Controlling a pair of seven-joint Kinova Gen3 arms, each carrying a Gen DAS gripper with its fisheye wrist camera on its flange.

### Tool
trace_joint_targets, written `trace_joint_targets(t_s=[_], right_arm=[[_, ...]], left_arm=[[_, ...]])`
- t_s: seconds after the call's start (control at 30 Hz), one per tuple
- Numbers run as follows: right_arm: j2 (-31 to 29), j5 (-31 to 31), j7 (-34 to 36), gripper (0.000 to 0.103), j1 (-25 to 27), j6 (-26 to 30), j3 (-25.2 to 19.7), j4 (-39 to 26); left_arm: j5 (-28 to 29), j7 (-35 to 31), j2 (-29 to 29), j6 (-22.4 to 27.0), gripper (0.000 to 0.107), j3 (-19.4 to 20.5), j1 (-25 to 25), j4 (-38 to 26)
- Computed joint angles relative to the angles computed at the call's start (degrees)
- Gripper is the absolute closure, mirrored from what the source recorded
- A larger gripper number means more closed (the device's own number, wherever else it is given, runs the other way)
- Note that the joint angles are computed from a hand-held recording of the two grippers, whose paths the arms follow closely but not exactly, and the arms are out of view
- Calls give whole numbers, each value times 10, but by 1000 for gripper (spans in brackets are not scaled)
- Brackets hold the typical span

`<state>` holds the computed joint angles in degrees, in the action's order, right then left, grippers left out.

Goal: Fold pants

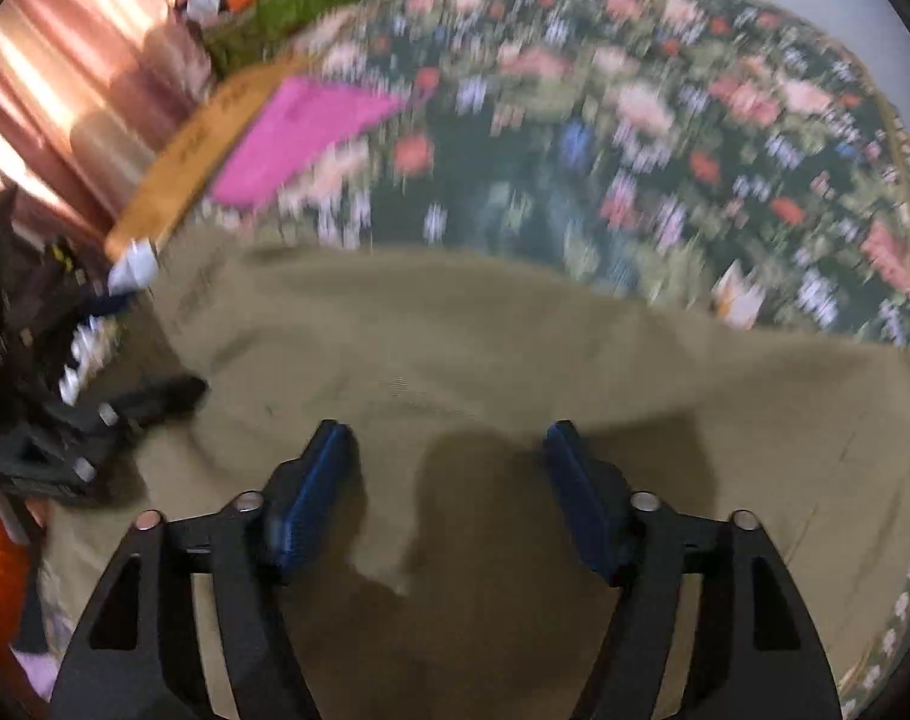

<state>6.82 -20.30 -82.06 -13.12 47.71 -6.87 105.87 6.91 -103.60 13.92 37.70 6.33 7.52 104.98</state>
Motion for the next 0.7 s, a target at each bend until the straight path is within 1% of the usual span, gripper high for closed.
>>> trace_joint_targets(t_s=[0.03, 0.07, 0.1, 0.13, 0.17, 0.23, 0.3, 0.37, 0.53, 0.7], right_arm=[[-6, 7, -1, 25, -4, -6, -2, 9], [-17, 22, -6, 24, -14, -17, -2, 22], [-23, 27, -9, 23, -14, -19, -5, 27], [-29, 24, -7, 23, -17, -18, -1, 32], [-35, 11, -1, 23, -8, -12, 0, 37], [-43, -11, 12, 23, 2, 6, 8, 41], [-58, -15, 13, 23, 6, 17, 12, 49], [-71, -8, 10, 22, 5, 26, 14, 53], [-126, 18, -14, 20, -1, 34, 15, 83], [-178, 32, -41, 20, -4, 45, 20, 110]], left_arm=[[10, -10, 1, 1, 16, 3, -7, 3], [19, -19, 0, 2, 16, 5, -13, 5], [27, -27, -2, 2, 16, 6, -18, 8], [33, -33, -6, 0, 16, 6, -21, 13], [34, -34, -10, -1, 16, 5, -21, 17], [30, -28, -18, -4, 16, 1, -17, 24], [18, -16, -30, -8, 16, -4, -9, 34], [4, -5, -42, -12, 16, -7, -3, 43], [-27, 25, -76, -25, 16, -10, 10, 74], [-29, 41, -106, -32, 16, -10, 9, 98]])
